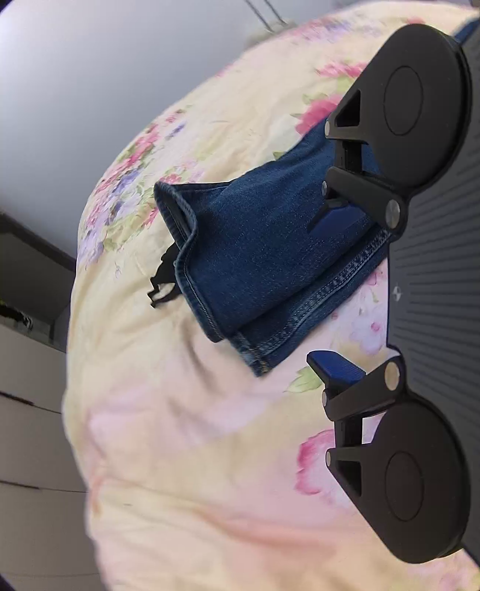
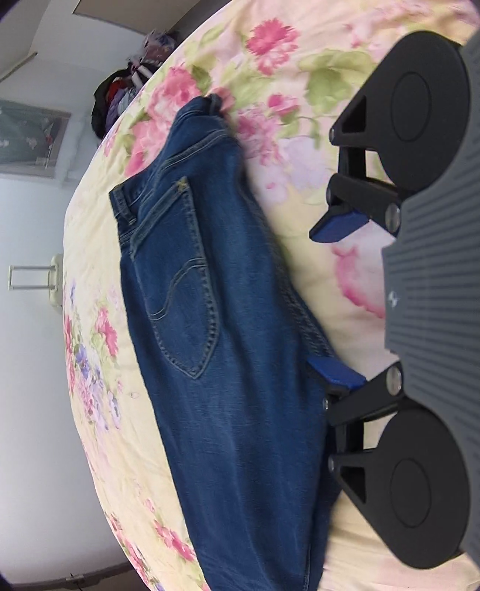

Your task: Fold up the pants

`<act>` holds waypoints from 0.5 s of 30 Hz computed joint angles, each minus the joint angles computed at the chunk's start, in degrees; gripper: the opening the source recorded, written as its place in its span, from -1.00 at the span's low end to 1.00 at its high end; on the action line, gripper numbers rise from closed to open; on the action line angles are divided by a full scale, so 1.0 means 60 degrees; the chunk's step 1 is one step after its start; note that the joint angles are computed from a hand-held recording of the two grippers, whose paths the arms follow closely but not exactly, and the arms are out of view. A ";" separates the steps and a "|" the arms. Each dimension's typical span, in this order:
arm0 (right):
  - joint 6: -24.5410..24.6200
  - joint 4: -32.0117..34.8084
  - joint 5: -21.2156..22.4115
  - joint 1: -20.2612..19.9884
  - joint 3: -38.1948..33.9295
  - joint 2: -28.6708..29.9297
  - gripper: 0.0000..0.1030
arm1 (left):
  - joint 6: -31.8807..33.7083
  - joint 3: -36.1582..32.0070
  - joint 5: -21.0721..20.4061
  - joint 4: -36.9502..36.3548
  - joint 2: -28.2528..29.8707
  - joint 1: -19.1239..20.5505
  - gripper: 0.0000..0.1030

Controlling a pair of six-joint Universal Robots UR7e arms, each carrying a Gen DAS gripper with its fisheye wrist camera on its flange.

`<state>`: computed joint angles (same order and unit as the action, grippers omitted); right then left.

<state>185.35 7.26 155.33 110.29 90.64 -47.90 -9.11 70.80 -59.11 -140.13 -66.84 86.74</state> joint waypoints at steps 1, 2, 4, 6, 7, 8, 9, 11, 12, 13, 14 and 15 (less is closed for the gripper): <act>0.0344 0.0115 0.0093 0.0048 -0.0006 0.0097 0.25 | -0.0251 0.0009 -0.0291 -0.0129 0.0021 0.0127 0.60; 0.0819 0.0321 0.0242 0.0113 -0.0035 0.0232 0.26 | -0.0484 -0.0009 -0.0530 -0.0261 0.0076 0.0236 0.60; 0.1453 0.0539 0.0498 0.0236 -0.0035 0.0408 0.25 | -0.0838 -0.0121 -0.0850 -0.0391 0.0213 0.0405 0.60; 0.1715 0.0413 0.0643 0.0363 0.0082 0.0466 0.25 | -0.1026 -0.0287 -0.1004 -0.0428 0.0381 0.0522 0.60; 0.1853 0.0412 0.0664 0.0407 0.0101 0.0504 0.25 | -0.1082 -0.0372 -0.1005 -0.0402 0.0462 0.0552 0.60; 0.1989 0.0412 0.0661 0.0422 0.0107 0.0507 0.25 | -0.1145 -0.0484 -0.1000 -0.0325 0.0545 0.0574 0.60; 0.2063 0.0373 0.0700 0.0435 0.0090 0.0521 0.25 | -0.1187 -0.0579 -0.0998 -0.0250 0.0612 0.0587 0.60; 0.2008 0.0243 0.0745 0.0419 -0.0008 0.0584 0.25 | -0.1092 -0.0705 -0.0972 -0.0180 0.0705 0.0583 0.60; 0.1946 0.0169 0.0733 0.0397 -0.0052 0.0610 0.25 | -0.1019 -0.0776 -0.0930 -0.0113 0.0746 0.0572 0.60; 0.1933 0.0150 0.0706 0.0383 -0.0106 0.0653 0.25 | -0.0952 -0.0844 -0.0856 -0.0057 0.0793 0.0564 0.60; 0.1832 0.0061 0.0688 0.0362 -0.0180 0.0703 0.25 | -0.0920 -0.0875 -0.0815 -0.0061 0.0816 0.0561 0.60; 0.1838 0.0084 0.0689 0.0366 -0.0270 0.0771 0.24 | -0.0913 -0.0879 -0.0799 -0.0078 0.0822 0.0567 0.60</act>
<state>196.37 7.76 159.46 112.49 89.02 -43.28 -14.59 65.52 -63.91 -140.59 -61.91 90.14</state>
